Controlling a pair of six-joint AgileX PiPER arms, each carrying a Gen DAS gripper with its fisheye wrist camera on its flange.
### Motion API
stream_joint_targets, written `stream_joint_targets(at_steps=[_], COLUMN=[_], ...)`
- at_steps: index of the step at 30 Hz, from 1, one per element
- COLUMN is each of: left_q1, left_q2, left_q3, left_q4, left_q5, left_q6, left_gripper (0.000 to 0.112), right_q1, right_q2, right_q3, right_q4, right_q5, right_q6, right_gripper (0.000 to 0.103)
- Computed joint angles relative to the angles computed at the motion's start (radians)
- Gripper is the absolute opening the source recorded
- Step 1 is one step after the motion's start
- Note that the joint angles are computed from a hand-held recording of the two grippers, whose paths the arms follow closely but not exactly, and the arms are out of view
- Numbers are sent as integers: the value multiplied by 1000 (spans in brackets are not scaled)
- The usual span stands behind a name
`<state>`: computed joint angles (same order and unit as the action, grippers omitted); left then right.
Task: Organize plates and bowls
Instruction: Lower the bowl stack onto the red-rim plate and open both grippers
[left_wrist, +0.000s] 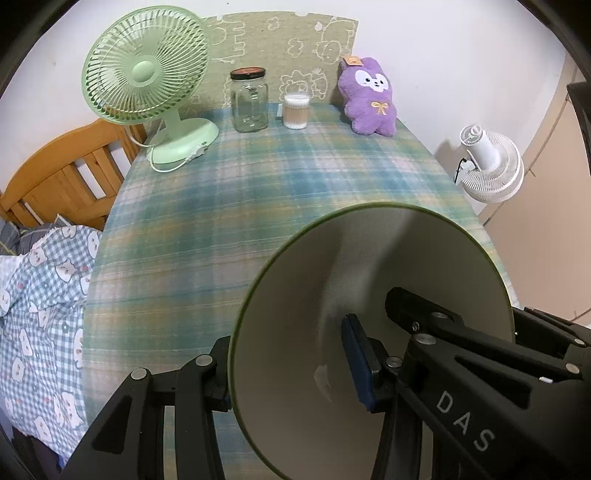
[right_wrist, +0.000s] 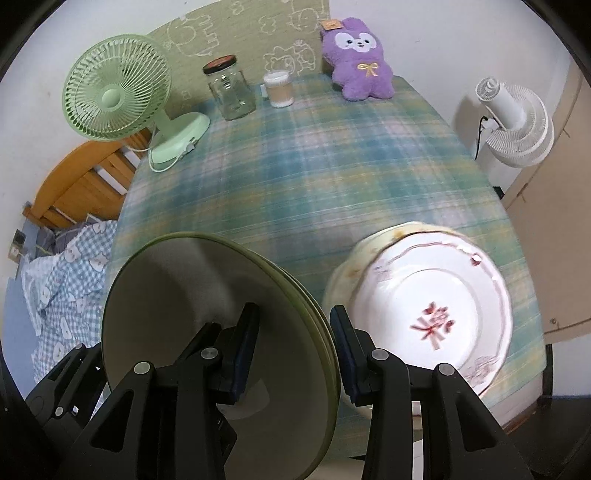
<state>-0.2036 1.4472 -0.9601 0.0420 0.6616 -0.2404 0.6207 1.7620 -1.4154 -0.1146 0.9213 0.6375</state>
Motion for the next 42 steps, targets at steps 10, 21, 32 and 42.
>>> stream_joint_targets(at_steps=[10, 21, 32, 42], left_q1=[-227, -378, -433, -440], left_q2=[105, 259, 346, 382], left_q3=[-113, -243, -301, -330], left_q4=[155, 219, 235, 290], left_q5=[32, 57, 94, 92], left_q6=[-333, -561, -677, -753], left_gripper=[48, 48, 48, 45], right_q1=[-190, -383, -471, -480], right_q2=[-81, -92, -55, -10], right_q3=[94, 151, 174, 130], right_q4=[78, 162, 234, 238], right_q5=[-19, -28, -39, -42], right_q6=[-225, -479, -641, -673], right_gripper=[43, 43, 43, 43])
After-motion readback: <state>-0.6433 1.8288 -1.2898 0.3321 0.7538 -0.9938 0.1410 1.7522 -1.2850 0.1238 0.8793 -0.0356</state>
